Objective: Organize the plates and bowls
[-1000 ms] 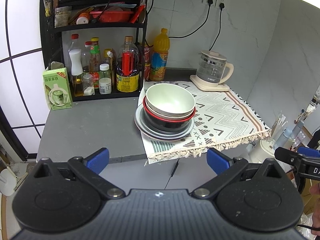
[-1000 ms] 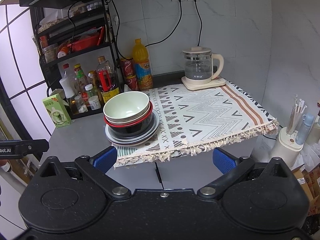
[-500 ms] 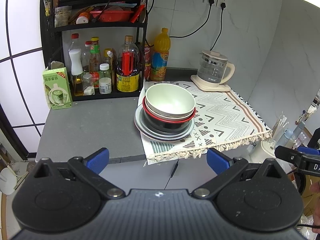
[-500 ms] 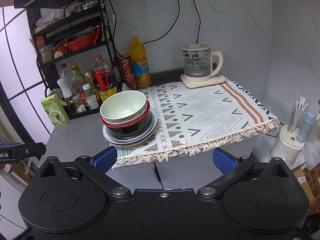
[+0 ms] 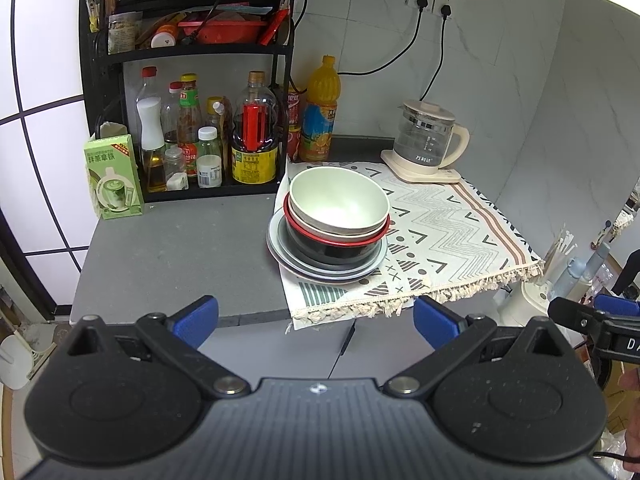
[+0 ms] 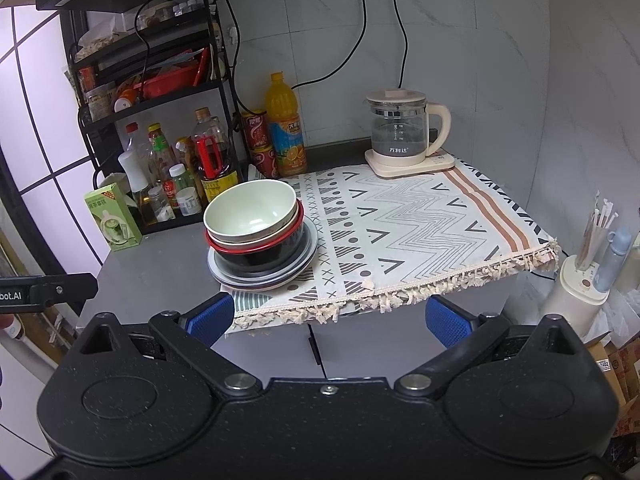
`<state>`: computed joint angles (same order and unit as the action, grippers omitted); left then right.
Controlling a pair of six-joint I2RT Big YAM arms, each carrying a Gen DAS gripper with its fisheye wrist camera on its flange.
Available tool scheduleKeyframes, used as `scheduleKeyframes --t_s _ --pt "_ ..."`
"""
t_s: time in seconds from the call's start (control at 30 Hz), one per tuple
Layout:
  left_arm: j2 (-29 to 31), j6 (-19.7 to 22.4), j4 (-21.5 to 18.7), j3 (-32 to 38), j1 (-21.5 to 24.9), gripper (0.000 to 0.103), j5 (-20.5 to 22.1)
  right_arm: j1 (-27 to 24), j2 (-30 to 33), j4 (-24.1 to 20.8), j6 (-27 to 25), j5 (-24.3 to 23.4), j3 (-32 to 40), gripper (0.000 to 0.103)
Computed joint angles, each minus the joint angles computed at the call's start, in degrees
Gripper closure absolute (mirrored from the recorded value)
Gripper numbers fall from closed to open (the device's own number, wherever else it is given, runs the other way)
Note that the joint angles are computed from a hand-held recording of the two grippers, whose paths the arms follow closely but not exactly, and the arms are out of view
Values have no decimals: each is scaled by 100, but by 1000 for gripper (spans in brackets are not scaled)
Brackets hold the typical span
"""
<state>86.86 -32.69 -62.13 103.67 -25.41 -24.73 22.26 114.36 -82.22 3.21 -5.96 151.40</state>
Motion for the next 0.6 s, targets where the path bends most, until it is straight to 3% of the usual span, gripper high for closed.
scheduleKeyframes --t_s 0.6 --pt "-181 -245 -59 -292 -54 0 11 -9 -370 232 -12 15 -656 0"
